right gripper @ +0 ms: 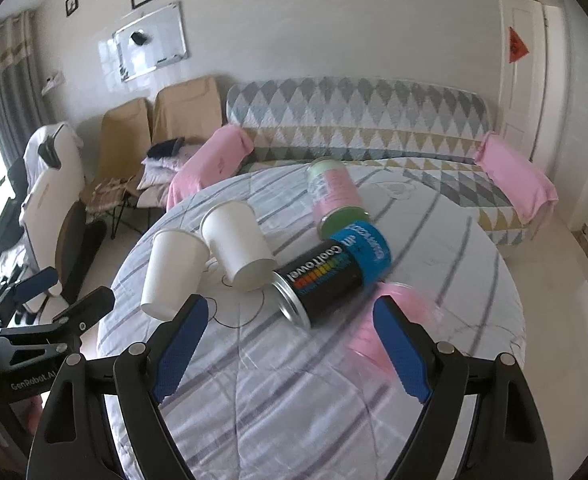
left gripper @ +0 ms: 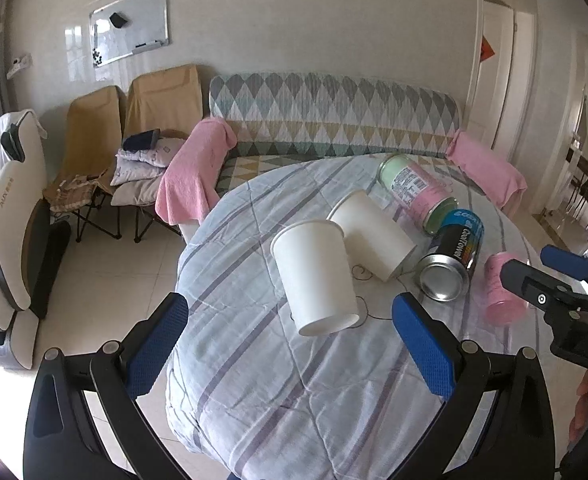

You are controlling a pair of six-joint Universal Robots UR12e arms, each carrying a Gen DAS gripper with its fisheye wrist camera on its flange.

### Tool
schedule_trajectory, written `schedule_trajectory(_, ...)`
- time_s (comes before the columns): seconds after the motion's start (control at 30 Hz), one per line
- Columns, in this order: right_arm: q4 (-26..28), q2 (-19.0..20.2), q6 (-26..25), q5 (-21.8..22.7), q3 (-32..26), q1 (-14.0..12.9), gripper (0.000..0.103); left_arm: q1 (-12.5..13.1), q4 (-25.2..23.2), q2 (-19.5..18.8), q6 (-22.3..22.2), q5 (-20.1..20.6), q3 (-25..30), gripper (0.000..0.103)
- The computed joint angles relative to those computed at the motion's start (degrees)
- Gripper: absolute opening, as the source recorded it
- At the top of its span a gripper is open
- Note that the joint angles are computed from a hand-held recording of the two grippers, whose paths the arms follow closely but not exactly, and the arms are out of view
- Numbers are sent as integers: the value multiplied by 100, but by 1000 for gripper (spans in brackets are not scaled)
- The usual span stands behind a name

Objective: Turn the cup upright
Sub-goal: 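Move the left gripper toward the white paper cup lying on its side, then grasp the white paper cup with the left gripper and lift it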

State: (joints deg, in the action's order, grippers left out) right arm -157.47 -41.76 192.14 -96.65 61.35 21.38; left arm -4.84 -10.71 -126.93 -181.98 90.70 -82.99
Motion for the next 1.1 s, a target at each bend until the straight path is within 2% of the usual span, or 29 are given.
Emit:
schedule_trajectory(0.1,211,96,-91,-1,-211,1,86,27,-111,-48,7,-15,90,103)
schedule_trajectory(0.27,489,248,-195,-30,-539,13,86,111,-474,-166,-51,-261,329,103)
schedule_trajectory(0.37,512,276,-202,-10,-569,13,86,114,-656,-236,-75,-211,465,103)
schedule_trajectory(0.5,609,320,-216,-34,-630,11,86,130,-893,-335,-46,-401,640,103)
schedule_trajectory(0.7,605,363,-321,-151,-688,18,86,59,-1400,-555,30,-370,1059,103)
schedule_trajectory(0.93,585,438,-324,-273,-792,5,86,16,-1440,-698,36,-219,1278,103)
schedule_trajectory(1.1,583,468,-312,-252,-837,-16,86,-18,-1789,-868,123,-175,1596,103)
